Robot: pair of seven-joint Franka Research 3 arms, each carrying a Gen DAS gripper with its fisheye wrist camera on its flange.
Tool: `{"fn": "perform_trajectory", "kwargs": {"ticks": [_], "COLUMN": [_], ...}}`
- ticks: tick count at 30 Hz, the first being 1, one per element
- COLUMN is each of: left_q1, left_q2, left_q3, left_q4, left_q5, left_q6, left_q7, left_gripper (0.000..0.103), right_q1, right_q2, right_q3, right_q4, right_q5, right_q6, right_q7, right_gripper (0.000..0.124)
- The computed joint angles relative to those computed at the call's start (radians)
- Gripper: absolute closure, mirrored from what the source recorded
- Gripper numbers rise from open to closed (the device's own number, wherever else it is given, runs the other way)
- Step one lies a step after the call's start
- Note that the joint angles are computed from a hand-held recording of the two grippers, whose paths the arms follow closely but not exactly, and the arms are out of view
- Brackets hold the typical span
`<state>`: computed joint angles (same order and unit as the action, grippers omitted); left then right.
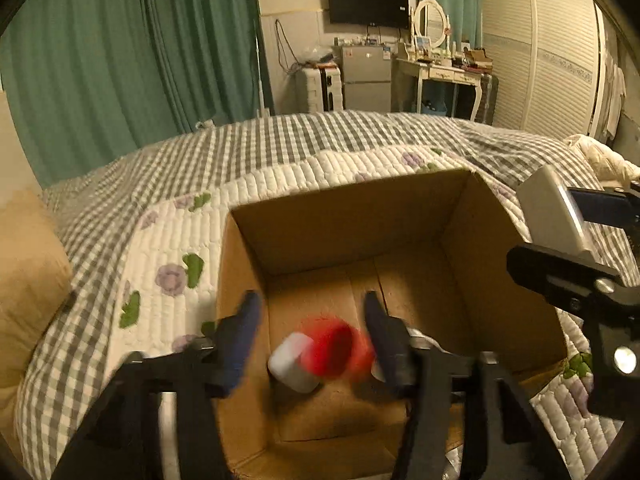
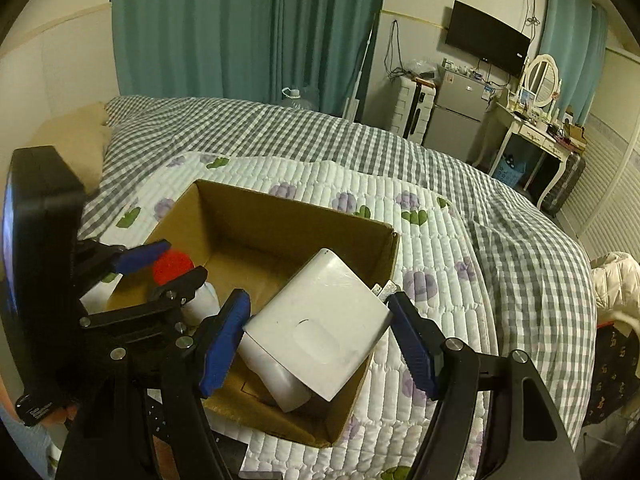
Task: Organize rigid objects
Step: 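Carry both items into the box, release them, and withdraw both grippers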
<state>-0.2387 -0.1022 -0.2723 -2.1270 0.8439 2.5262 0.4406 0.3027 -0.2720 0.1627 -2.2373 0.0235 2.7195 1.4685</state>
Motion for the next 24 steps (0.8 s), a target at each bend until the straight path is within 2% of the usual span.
{"fn": "perform_trajectory", "kwargs": {"ticks": [14,16,18,24], "left_q1": [0.036,0.040,0.043,0.030], "left_q2": [-0.124,-0.154,-0.185,-0.292], "left_q3": [-0.009,-0.015,-0.023,-0.051], "left_q4": [-0.076,-0.100,-0.124,-0.187], "left_q5": [-0.004,-0.013,-0.023,-0.079], "left_q6": [0.008,0.014,0.017,-0.008], "left_q7": [-0.030,-0.037,-0.044,-0.009], "left_gripper": [0.037,0.033,0.028,0.027], "right_q1": [0.007,-0.013,-0.014,-0.018], "right_q2": [0.089,0.072,0.043,-0.116], "right_q3": [-0.003,0.014,0.016,0.029], "right_q4": [0.073,0.051,0.031,-0.058], "right_q5": [-0.024,-0.091,-0.115,-0.106], "right_q6": [0.009,0.050,0.065,0.059], "right_q7": [0.043,0.097,0.104,0.072], "right_gripper": [0.051,0.043,0.041,0.033]}}
